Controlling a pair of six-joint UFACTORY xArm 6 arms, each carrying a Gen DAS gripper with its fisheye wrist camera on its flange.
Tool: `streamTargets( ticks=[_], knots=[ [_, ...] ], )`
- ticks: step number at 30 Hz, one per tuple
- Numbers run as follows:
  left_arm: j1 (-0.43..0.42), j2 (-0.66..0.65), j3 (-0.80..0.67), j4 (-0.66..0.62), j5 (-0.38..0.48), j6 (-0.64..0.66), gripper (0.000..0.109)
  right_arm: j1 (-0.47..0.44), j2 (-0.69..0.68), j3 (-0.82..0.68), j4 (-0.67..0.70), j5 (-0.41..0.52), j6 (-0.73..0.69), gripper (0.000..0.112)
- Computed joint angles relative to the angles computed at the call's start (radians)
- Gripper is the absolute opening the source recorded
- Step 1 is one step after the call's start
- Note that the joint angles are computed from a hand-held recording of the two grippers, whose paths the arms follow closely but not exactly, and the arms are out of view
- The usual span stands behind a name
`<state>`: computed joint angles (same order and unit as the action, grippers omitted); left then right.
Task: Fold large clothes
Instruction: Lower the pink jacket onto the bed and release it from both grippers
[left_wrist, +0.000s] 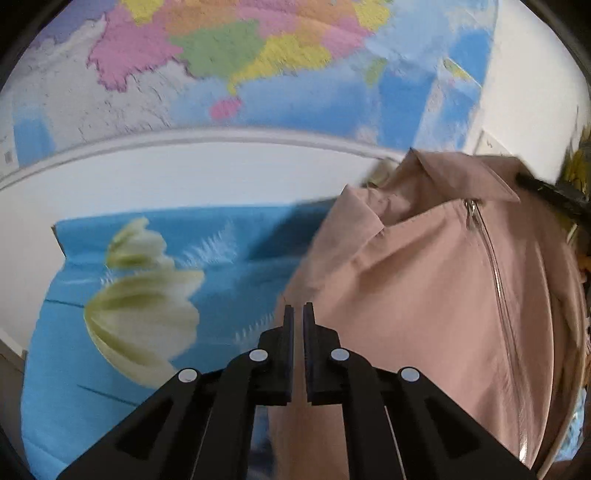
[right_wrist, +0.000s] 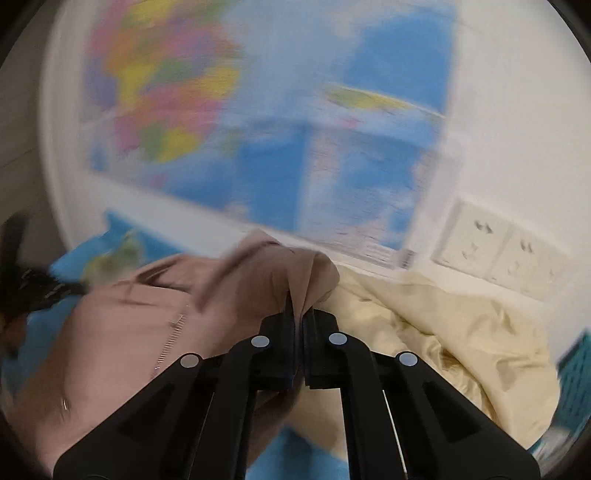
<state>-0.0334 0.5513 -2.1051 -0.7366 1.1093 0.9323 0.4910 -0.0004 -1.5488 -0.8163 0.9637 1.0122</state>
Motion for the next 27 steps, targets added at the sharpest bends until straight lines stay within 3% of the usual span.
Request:
streamTargets(
  ticks=[1,3,4,5,7,10,13,16,18,19,20,22,25,27],
  knots=[
    [-0.012,-0.002,0.013,0.033,-0.038,-0.006,0.01,-0.031,-0.002,0.019,0.04,-0.012,0.011,0.008],
    [-0.023,0.0,0.04,0.099,-0.061,-0.011,0.037,-0.068,0.001,0.052,0.08,0.004,0.051,0.026],
    [-0.02,0.004,0.046,0.114,-0.043,-0.011,0.043,-0.065,0.015,0.052,0.081,0.06,0.056,0.047],
    [-0.013,0.008,0.053,0.115,-0.024,-0.005,0.047,-0.053,0.008,0.076,0.058,0.095,0.077,0.063],
    [0.011,0.002,0.085,0.098,0.005,0.045,0.048,-0.033,-0.055,0.16,0.039,0.078,0.134,0.083],
    [0.047,0.002,0.101,0.051,0.063,0.07,0.054,-0.014,-0.225,0.364,0.092,-0.105,0.212,0.098],
    [0.065,-0.037,0.166,0.037,0.075,0.123,0.058,0.043,-0.281,0.46,0.175,-0.16,0.195,0.097],
    [0.077,-0.048,0.186,0.029,0.117,0.133,0.058,0.076,-0.257,0.516,0.363,-0.218,0.116,0.097],
    [0.077,-0.05,0.194,0.027,0.127,0.13,0.058,0.084,-0.259,0.571,0.468,-0.307,0.06,0.047],
    [0.077,-0.06,0.21,0.026,0.132,0.137,0.058,0.082,-0.261,0.577,0.487,-0.32,0.039,0.002],
    [0.076,-0.071,0.224,0.025,0.131,0.138,0.057,0.082,-0.284,0.587,0.465,-0.314,0.059,0.003],
    [0.085,-0.088,0.24,0.012,0.151,0.151,0.057,0.081,-0.376,0.598,0.349,-0.248,0.134,0.002],
    [0.106,-0.12,0.273,-0.015,0.165,0.193,0.058,0.119,-0.524,0.566,0.151,0.024,0.253,0.002],
    [0.113,-0.127,0.286,-0.018,0.164,0.203,0.065,0.109,-0.57,0.548,0.132,0.186,0.226,0.001]
  ],
)
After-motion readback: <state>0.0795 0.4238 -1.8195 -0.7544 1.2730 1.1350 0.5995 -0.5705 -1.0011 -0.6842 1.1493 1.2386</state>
